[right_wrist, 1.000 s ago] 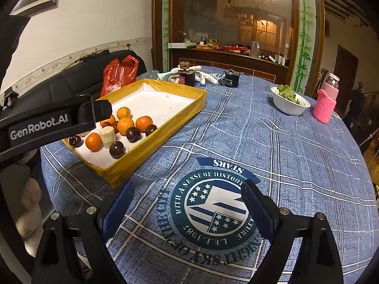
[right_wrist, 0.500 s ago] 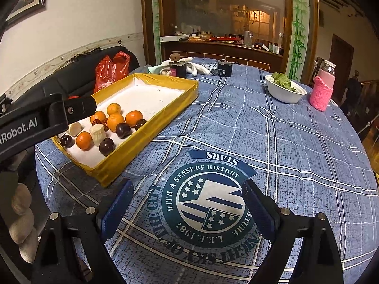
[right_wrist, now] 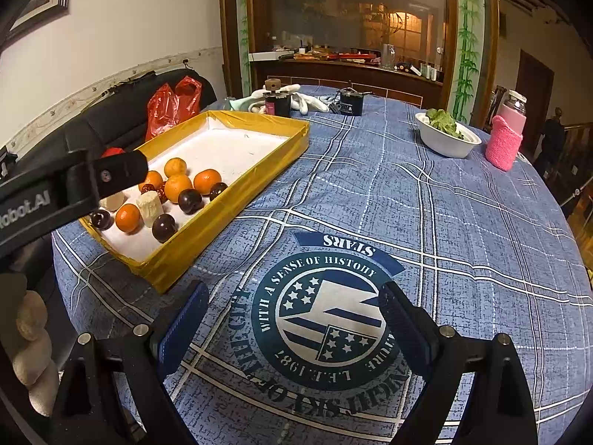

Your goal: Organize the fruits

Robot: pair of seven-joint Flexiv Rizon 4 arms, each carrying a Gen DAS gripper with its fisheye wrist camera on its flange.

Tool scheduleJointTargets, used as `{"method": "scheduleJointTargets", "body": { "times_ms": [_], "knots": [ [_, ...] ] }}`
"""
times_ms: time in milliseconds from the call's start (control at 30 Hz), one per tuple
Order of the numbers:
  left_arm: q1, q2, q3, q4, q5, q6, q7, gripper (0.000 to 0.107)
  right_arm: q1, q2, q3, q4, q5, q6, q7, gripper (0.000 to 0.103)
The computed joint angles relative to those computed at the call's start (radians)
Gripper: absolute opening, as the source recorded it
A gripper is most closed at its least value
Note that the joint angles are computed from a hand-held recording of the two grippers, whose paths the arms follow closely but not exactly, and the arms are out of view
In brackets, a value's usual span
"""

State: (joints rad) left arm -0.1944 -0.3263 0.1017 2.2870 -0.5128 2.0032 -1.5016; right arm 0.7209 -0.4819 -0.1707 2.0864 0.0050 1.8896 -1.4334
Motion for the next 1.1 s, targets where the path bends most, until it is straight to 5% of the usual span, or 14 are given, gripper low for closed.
{"method": "scheduleJointTargets", "body": {
  "times_ms": [200,433,767,1100],
  "knots": [
    [0.020,-0.009,-0.016,-0.023,0.048,-0.030,-0.009,0.103,0.069,0.007,-0.073,0.018,0.060,0.031,-0.017,0.096],
    [-0.081,-0.018,0.033,-0.021,-0.028,0.019,0.057,0.103,-0.034,0.009,0.016,0.009,0.054,0.030,0.011,0.097],
    [-0.045,-0.016,-0.029,-0.020,0.007,0.069,0.068,0.103,-0.129,0.002,0.094,0.007,0.029,0.059,0.031,0.097],
    [-0.188,-0.060,0.049,-0.067,-0.224,0.030,0.227,0.103,-0.168,-0.009,0.126,0.000,-0.004,0.062,0.042,0.097]
  ]
}}
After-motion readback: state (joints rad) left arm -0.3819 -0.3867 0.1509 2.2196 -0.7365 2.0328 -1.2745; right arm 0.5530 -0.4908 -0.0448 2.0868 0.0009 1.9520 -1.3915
